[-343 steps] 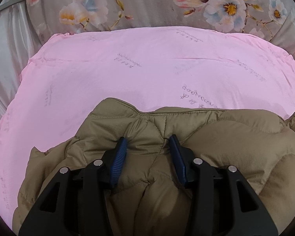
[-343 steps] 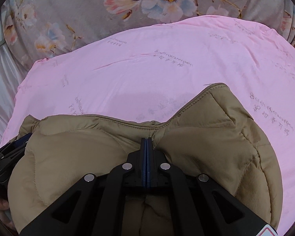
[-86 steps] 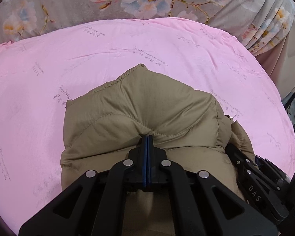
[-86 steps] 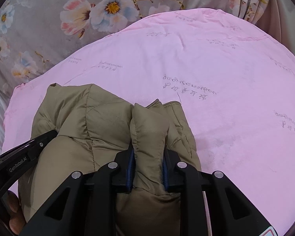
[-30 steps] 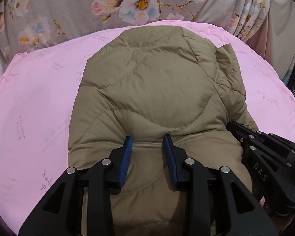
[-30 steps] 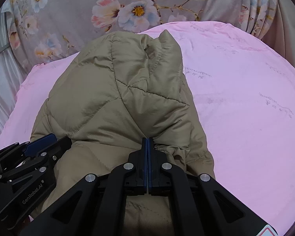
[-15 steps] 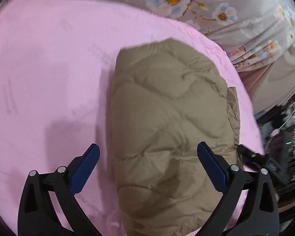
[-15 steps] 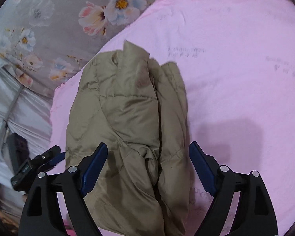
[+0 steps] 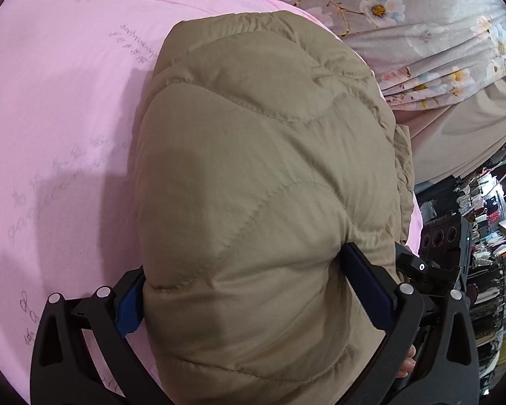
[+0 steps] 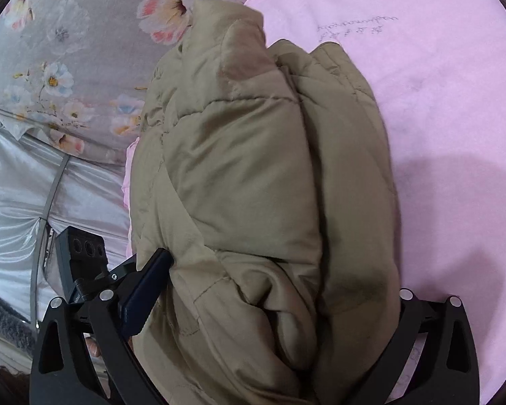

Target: Fold large clothes

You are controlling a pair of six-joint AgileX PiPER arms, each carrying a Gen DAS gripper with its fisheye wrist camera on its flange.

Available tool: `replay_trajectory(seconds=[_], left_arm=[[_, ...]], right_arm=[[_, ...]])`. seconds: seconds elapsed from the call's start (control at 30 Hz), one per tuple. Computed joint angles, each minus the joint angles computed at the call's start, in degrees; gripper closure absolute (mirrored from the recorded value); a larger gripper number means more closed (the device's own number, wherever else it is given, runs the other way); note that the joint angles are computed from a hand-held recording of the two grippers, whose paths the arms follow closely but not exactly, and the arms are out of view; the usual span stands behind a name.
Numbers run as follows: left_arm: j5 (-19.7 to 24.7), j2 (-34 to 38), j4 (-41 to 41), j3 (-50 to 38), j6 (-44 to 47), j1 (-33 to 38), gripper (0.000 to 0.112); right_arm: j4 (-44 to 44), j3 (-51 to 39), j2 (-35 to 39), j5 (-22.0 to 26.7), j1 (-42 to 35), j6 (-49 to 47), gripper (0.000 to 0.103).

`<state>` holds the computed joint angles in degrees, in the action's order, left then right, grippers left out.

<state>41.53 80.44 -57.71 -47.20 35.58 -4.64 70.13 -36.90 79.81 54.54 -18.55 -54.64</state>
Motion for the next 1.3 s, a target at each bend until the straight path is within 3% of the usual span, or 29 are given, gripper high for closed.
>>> replay_trajectory(seconds=[0.1, 0.17, 0.27, 0.43, 0.6, 0.7, 0.9, 1.3], left_arm=[[-5.0, -2.9, 4.2, 0.3, -1.3, -3.4, 0.015], [-8.9, -5.8, 7.7, 0.4, -2.0, -5.6, 0.025], [-7.5, -7.7, 7.0, -2.1, 2.7, -4.1, 0.035], [-6.0, -8.3, 3.3, -8.7, 11.9, 1.0, 0.039], [-4.5, -4.3, -2.7, -16.2, 21.8, 7.9, 0.039], [-2.0, 0.3, -7.4, -21.6, 28.3, 13.3, 0.039], [3.8, 13.6, -14.1, -33.6, 36.0, 21.5, 0.039], [5.3, 41.0, -3.6, -61.9, 23.3, 21.4, 0.039]], right_arm=[[3.0, -0.1, -0.4, -1.0, 1.2, -2.1, 0.033], [4.6, -0.4, -2.1, -2.2, 2.5, -2.8, 0.053], [5.0, -3.0, -4.4, -7.1, 7.4, -0.8, 0.066], [4.9, -11.1, -4.7, -18.8, 18.5, 0.9, 0.069], [-1.9, -25.8, 2.8, -29.5, 29.0, 7.4, 0.069], [-7.4, -34.7, 8.9, -32.7, 32.9, 11.4, 0.069], [-23.6, -54.2, 23.2, -32.4, 36.6, 25.1, 0.069], [-41.6, -89.5, 51.8, -20.9, 37.1, 45.3, 0.068]])
